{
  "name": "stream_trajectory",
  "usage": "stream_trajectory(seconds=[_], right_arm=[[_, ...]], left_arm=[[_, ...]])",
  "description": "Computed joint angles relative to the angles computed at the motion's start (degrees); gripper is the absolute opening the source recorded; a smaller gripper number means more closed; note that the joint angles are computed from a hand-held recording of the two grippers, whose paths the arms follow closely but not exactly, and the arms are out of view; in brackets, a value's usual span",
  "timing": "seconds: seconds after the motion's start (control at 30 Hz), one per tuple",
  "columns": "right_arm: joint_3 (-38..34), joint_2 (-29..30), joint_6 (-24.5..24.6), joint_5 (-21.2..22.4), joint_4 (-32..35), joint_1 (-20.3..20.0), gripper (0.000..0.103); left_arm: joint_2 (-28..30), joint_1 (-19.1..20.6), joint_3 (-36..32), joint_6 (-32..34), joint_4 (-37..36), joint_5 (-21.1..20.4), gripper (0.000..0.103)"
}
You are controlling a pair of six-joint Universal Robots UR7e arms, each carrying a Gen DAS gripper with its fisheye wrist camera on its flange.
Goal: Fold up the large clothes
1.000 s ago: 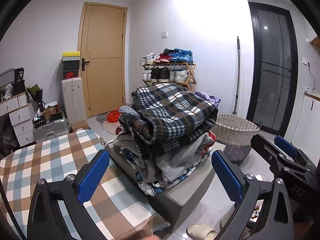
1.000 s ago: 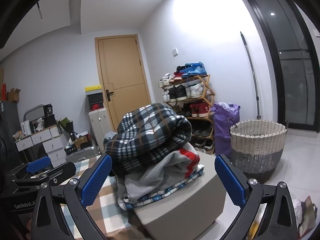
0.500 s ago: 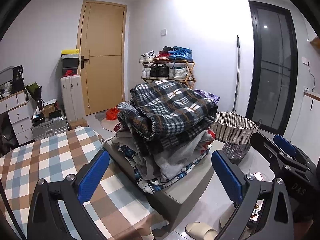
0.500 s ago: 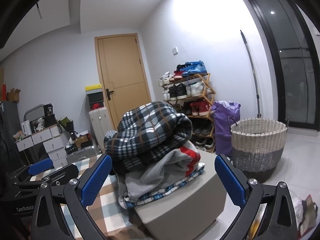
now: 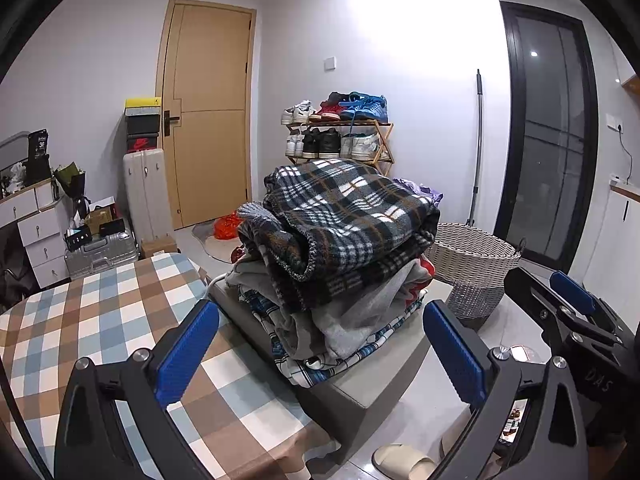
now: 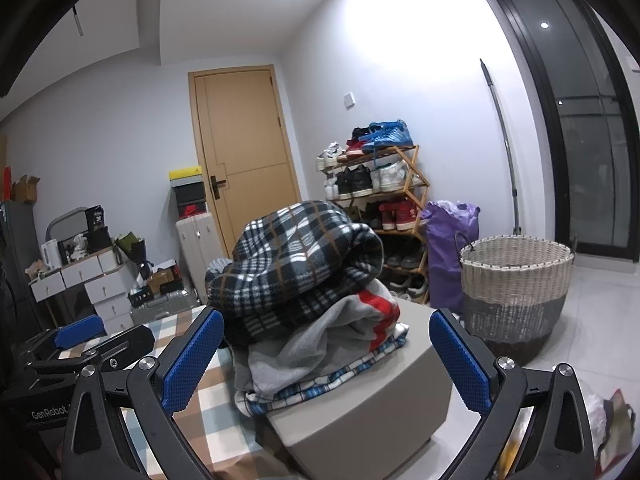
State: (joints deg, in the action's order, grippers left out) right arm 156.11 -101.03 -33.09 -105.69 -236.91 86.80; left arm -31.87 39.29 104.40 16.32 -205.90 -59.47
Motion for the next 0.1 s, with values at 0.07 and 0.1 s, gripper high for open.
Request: stream_trajectory(seconds=[0.07, 0.1], right_arm=[[0.04, 0.12, -0.07, -0.09, -0.11, 0.09, 0.103], [-0.02, 0.3, -0.37, -0.38, -0.26, 0.19, 0.103]], left_arm=[[0.17, 0.0, -0.08, 0.3, -0.32, 0.2, 0.1], [0.22, -0.02, -0.09, 0.49, -0.56, 0.22, 0.1]])
